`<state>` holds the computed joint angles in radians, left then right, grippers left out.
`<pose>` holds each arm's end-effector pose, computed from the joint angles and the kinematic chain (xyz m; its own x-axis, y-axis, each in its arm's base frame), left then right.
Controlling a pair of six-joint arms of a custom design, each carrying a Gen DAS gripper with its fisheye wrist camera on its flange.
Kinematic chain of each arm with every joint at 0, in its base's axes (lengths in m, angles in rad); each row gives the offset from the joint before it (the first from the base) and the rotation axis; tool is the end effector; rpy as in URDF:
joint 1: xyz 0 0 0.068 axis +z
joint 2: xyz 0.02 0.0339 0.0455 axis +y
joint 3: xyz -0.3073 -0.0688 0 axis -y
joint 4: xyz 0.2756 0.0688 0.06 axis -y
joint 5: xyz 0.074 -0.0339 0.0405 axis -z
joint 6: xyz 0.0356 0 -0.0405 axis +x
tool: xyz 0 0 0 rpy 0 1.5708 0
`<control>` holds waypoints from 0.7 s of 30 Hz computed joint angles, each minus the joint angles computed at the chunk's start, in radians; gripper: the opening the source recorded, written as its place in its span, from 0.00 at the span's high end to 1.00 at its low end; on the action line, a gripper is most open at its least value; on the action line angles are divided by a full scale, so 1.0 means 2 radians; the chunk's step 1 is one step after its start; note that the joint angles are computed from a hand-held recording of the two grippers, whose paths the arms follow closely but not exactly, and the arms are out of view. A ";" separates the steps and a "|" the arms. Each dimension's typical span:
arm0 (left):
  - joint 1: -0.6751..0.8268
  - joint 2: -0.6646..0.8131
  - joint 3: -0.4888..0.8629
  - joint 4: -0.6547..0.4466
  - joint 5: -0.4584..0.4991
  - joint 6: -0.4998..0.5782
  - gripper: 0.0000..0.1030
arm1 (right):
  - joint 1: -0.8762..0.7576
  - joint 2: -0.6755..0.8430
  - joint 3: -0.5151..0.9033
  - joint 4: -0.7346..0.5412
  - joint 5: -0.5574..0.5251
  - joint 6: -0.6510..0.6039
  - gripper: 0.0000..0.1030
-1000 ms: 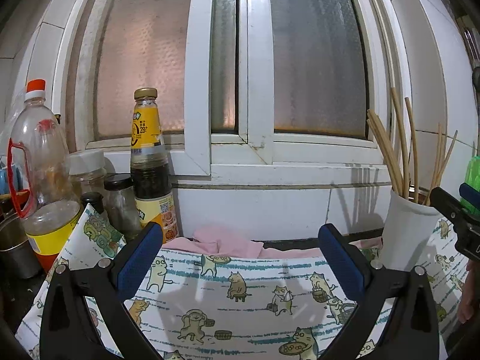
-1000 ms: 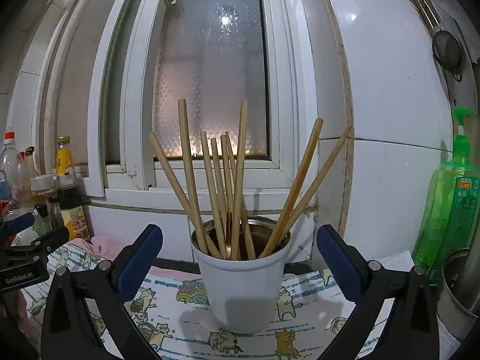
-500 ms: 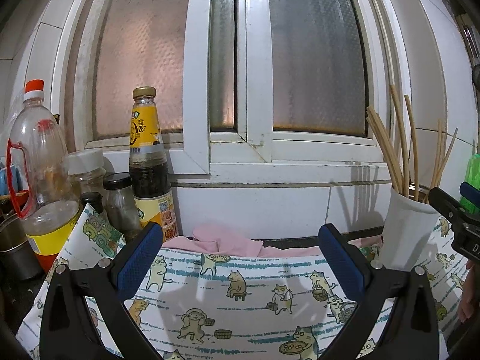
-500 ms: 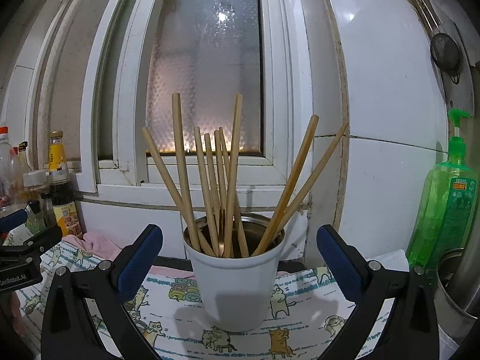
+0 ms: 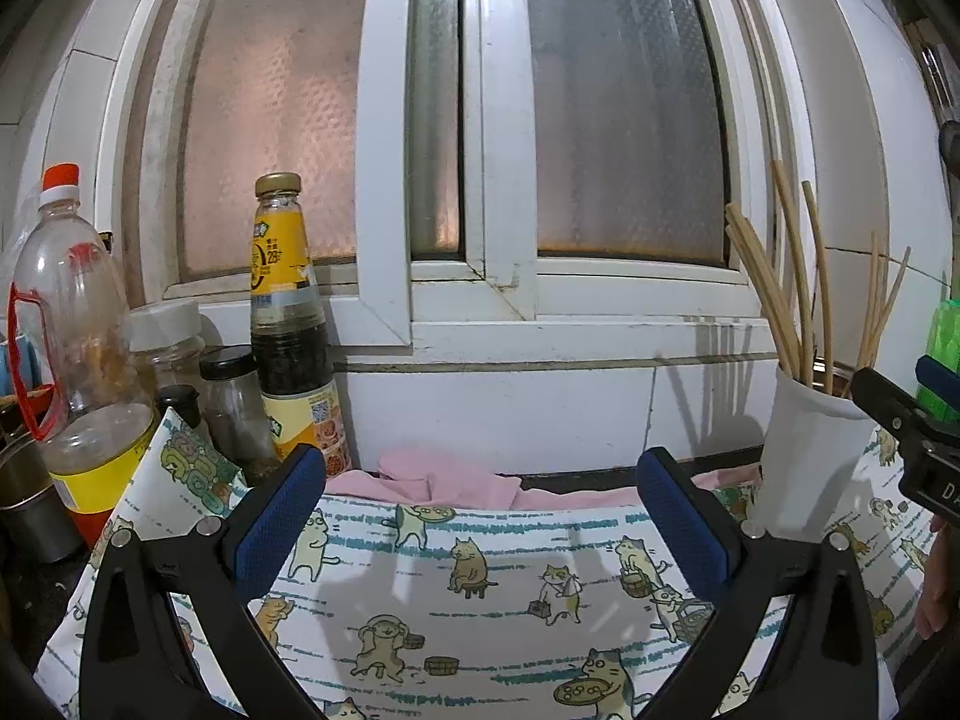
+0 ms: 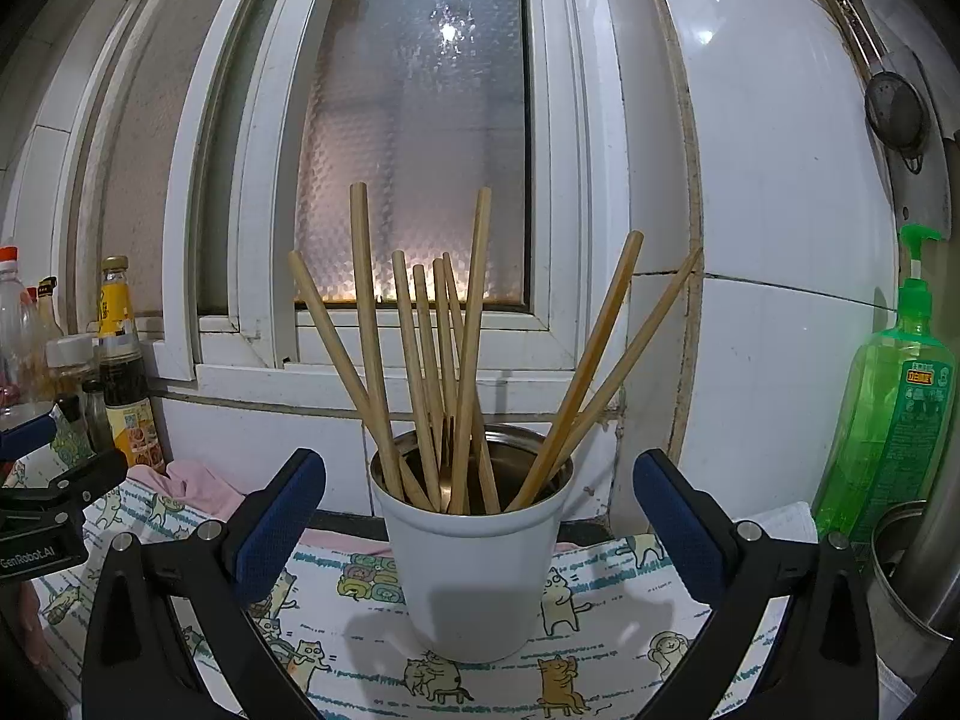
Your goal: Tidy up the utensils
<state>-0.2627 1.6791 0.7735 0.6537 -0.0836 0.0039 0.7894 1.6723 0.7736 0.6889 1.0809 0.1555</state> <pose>0.3644 -0.0949 0.2119 -0.2400 0.0686 -0.9684 0.1816 0.9831 0.0246 0.2747 0.2323 0.2220 -0.1025 0.0001 -0.9947 0.2932 0.9556 -0.0301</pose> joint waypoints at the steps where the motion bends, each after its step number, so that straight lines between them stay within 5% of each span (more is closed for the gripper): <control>1: -0.001 -0.001 -0.002 0.002 -0.001 0.001 0.00 | 0.000 0.000 0.000 -0.001 0.000 0.000 0.00; 21: -0.005 -0.008 -0.010 0.009 -0.007 0.008 0.00 | -0.003 0.001 0.000 0.001 -0.002 -0.006 0.00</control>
